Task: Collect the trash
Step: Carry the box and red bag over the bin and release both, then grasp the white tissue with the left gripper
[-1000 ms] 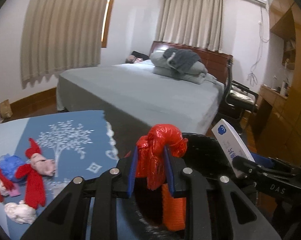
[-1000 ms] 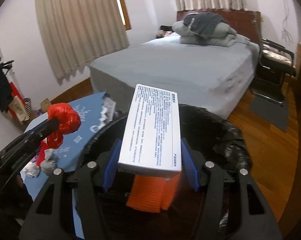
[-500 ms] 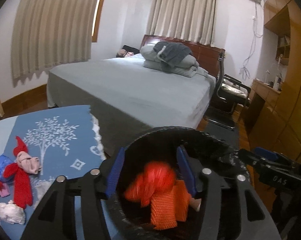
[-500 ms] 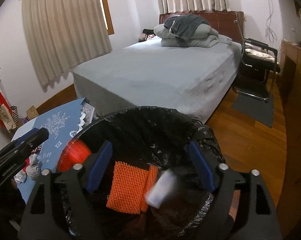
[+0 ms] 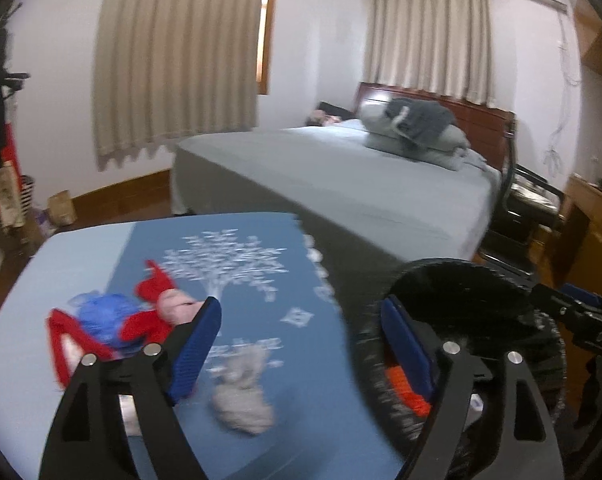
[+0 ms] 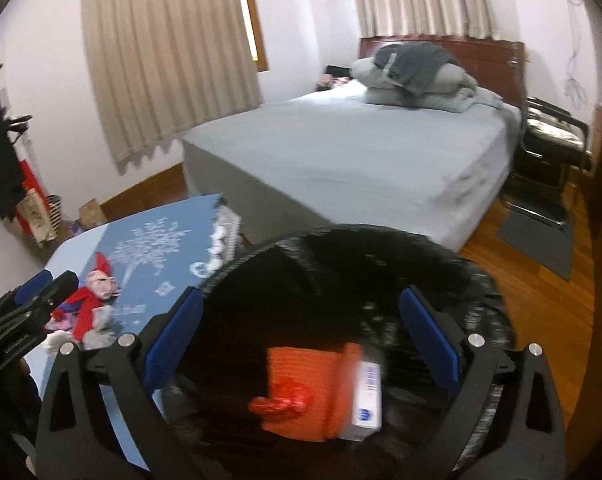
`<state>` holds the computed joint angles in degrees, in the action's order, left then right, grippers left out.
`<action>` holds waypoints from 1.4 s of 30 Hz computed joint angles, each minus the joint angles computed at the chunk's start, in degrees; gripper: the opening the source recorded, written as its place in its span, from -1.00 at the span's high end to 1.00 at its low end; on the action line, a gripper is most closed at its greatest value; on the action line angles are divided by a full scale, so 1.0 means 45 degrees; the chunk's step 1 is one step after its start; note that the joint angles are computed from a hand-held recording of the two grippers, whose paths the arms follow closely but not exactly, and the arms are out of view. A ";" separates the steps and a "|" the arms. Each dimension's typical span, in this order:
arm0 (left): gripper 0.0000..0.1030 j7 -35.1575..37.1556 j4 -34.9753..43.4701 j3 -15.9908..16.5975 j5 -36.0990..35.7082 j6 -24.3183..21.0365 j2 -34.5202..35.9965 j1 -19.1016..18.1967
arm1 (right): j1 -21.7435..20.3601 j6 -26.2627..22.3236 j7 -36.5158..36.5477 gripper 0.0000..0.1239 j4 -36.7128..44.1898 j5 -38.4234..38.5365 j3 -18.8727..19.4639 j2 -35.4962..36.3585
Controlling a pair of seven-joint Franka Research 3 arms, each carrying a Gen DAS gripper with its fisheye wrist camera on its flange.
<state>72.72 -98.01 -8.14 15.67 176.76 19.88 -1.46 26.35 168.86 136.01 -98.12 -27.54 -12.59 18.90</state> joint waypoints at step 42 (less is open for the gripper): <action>-0.07 0.0104 -0.1948 -0.0875 -0.1264 -0.1007 -0.0225 0.2604 | 0.0554 -0.1504 -0.7028 -0.55 0.5901 0.5849 0.1923 0.4382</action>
<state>73.19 -106.78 -12.08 9.98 172.23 18.87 10.26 28.85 162.09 104.39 -71.57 -1.22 -3.93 38.62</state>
